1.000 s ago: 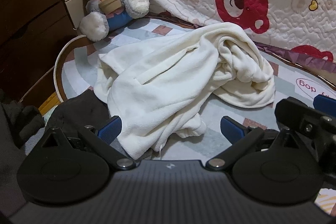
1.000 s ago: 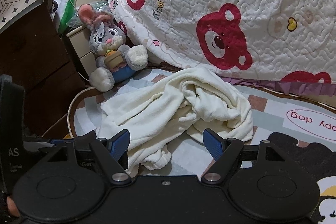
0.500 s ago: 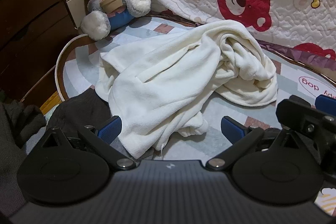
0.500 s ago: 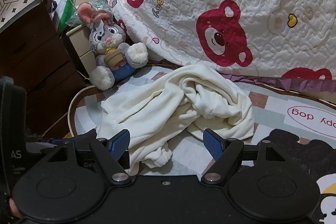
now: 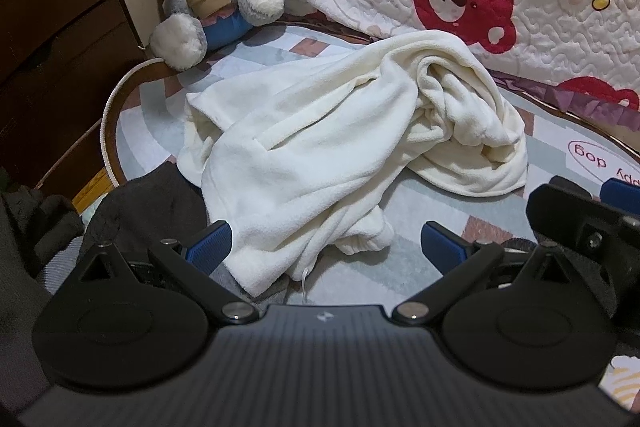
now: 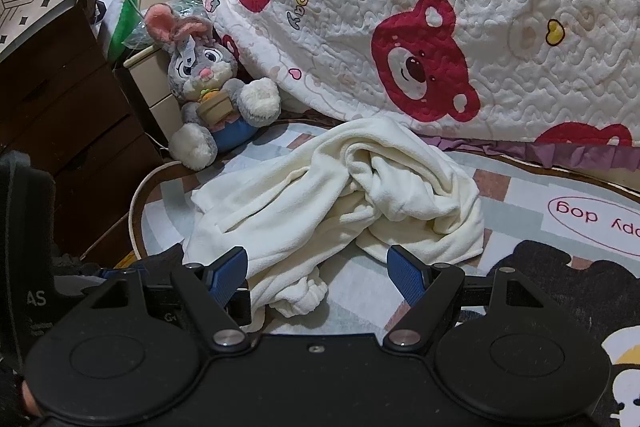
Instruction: Fold clothes
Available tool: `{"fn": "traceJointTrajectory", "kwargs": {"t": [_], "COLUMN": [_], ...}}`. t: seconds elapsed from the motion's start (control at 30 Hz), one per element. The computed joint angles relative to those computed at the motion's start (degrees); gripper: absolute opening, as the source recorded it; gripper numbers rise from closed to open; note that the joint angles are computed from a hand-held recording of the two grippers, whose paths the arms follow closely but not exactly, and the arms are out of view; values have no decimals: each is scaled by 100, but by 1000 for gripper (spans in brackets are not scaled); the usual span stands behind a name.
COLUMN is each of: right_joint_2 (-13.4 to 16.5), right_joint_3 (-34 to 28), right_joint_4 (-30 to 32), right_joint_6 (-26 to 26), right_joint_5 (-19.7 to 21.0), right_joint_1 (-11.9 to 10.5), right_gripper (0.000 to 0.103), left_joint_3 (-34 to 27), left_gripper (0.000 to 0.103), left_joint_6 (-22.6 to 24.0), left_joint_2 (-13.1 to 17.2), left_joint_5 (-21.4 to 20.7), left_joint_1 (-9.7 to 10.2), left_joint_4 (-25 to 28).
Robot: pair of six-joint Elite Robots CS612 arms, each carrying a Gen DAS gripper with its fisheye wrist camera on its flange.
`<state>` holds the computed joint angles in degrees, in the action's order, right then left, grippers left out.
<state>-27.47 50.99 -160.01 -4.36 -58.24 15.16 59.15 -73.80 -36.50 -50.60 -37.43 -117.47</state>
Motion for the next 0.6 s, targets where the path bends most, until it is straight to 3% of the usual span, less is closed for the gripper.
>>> {"fn": "traceJointTrajectory", "kwargs": {"t": [0.6], "right_joint_2": [10], "right_joint_3": [-32], "right_joint_4": [174], "right_joint_6": [61], "right_joint_5": [104], "right_joint_1": [-20], "right_gripper": [81], "left_joint_3": [-43], "left_gripper": [103], "left_joint_6": [40], "left_joint_2": [26], "left_joint_5": [-75], "left_joint_1": [7], "left_joint_4": [36]}}
